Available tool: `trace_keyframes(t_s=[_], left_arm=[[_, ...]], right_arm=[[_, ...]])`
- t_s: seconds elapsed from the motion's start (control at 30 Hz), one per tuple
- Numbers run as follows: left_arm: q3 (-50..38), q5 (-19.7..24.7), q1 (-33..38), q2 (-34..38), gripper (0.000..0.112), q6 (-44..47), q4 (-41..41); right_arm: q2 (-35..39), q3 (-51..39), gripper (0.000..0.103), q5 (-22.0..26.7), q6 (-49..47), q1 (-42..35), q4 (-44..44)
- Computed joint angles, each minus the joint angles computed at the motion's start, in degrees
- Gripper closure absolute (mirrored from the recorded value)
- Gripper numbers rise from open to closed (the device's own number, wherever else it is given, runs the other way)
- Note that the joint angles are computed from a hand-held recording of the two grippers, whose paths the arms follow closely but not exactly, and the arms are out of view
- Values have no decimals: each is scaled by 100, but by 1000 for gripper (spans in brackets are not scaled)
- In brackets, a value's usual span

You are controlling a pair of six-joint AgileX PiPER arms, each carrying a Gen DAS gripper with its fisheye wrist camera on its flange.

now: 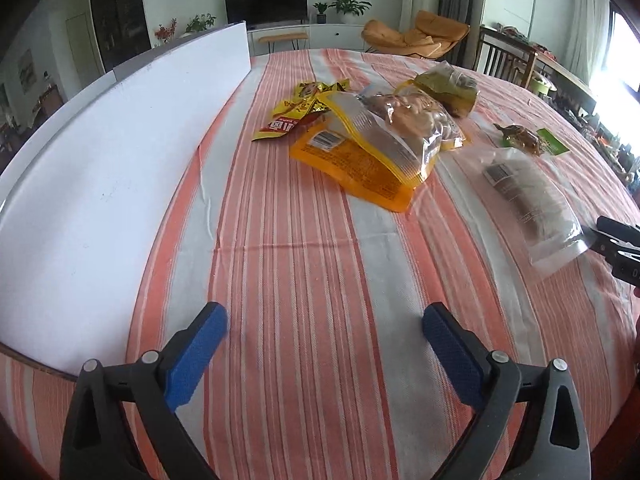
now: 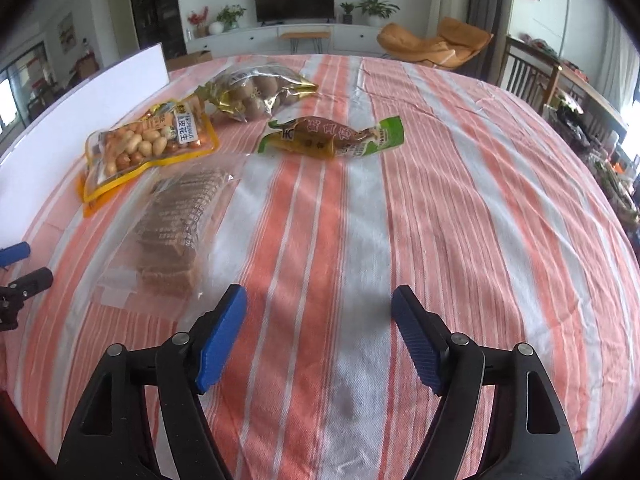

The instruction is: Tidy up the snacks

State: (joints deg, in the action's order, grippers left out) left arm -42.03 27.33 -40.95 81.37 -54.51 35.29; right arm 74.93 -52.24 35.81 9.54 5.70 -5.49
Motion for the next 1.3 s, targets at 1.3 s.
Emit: trace_keyframes(t_s=[1.3], left_arm=[[-35, 15, 8, 39, 9, 32, -33]], right_arm=[[4, -16, 22, 20, 17, -24, 3]])
